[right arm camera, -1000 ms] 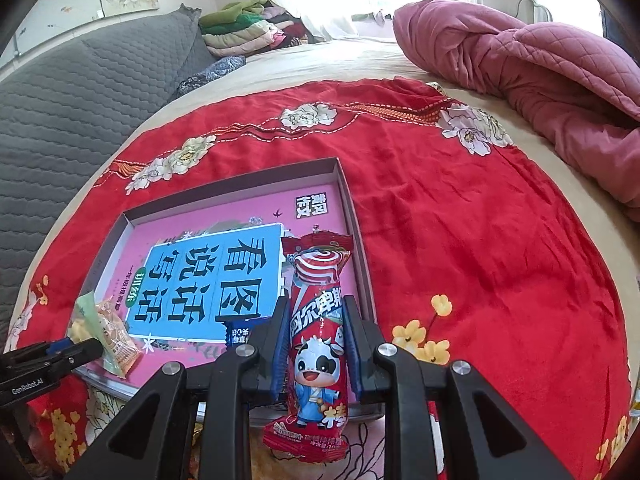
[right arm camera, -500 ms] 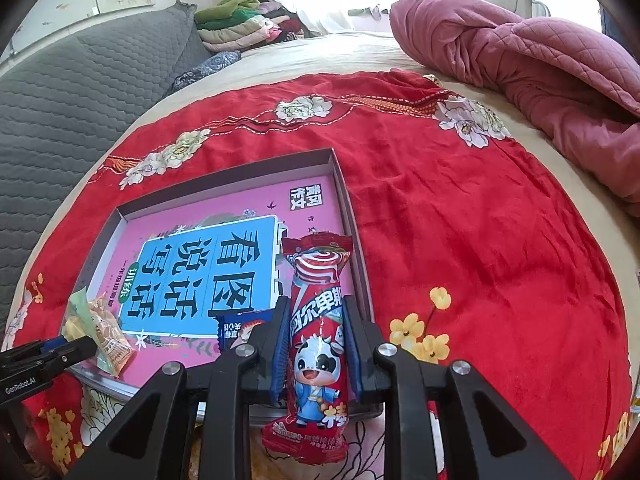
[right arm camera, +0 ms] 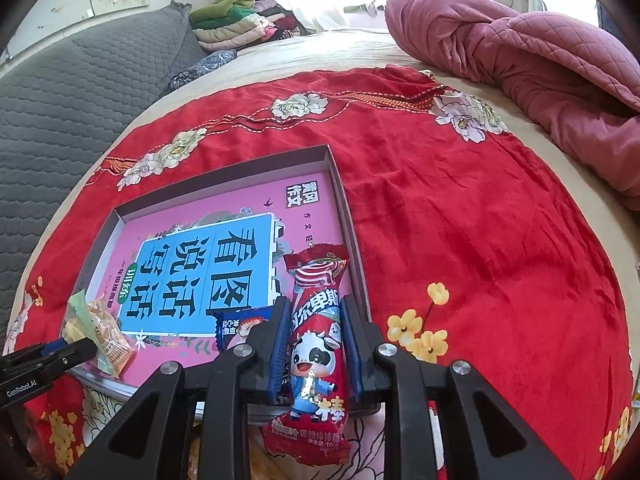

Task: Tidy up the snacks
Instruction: 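Carry sausage stick with right tool while left tool carries candy bag over tray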

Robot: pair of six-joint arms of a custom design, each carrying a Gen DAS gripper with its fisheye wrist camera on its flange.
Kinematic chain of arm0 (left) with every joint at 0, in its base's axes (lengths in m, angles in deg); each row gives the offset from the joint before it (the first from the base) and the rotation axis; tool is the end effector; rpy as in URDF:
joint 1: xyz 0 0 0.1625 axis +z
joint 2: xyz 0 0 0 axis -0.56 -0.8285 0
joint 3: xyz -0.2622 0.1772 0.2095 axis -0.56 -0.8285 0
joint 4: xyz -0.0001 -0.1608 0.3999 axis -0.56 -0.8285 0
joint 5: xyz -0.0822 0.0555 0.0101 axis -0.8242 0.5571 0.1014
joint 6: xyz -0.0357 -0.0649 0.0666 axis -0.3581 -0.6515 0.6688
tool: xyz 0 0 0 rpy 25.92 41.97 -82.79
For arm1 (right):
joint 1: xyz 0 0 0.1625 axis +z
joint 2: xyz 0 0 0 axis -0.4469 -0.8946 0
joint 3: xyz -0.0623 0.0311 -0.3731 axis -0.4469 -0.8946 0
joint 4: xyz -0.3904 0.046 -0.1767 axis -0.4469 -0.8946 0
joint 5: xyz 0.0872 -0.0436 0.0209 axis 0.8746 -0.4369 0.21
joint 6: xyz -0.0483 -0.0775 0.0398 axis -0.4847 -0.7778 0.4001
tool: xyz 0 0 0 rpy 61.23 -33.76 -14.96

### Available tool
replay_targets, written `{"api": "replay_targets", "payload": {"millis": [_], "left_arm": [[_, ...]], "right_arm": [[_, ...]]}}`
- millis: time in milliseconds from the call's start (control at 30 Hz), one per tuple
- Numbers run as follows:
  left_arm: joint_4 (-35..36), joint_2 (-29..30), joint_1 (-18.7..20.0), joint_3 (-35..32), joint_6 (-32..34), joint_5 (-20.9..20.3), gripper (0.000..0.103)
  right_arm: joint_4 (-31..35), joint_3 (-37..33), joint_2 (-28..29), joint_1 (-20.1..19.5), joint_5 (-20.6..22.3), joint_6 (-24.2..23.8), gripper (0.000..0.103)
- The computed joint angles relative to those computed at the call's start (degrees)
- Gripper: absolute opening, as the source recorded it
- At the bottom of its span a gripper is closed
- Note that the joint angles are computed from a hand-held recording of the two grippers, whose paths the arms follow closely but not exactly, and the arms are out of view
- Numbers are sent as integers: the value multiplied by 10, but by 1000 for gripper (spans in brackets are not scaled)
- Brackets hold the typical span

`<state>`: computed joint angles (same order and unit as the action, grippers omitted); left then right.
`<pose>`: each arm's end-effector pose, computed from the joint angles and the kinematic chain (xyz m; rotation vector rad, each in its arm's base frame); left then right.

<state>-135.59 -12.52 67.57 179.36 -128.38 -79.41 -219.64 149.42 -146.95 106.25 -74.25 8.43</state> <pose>-0.3047 -0.4569 -0.0305 -0.5121 2.2777 -0.9856 0.0028 -0.6499 0.2737 1.0601 -2.5391 0.3944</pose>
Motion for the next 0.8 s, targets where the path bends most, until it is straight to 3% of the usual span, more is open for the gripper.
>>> {"api": "replay_targets", "payload": {"millis": [800], "left_arm": [[-17, -8, -4, 11, 0, 4, 41]], "right_arm": [[4, 9, -28, -4, 12, -2, 25]]}}
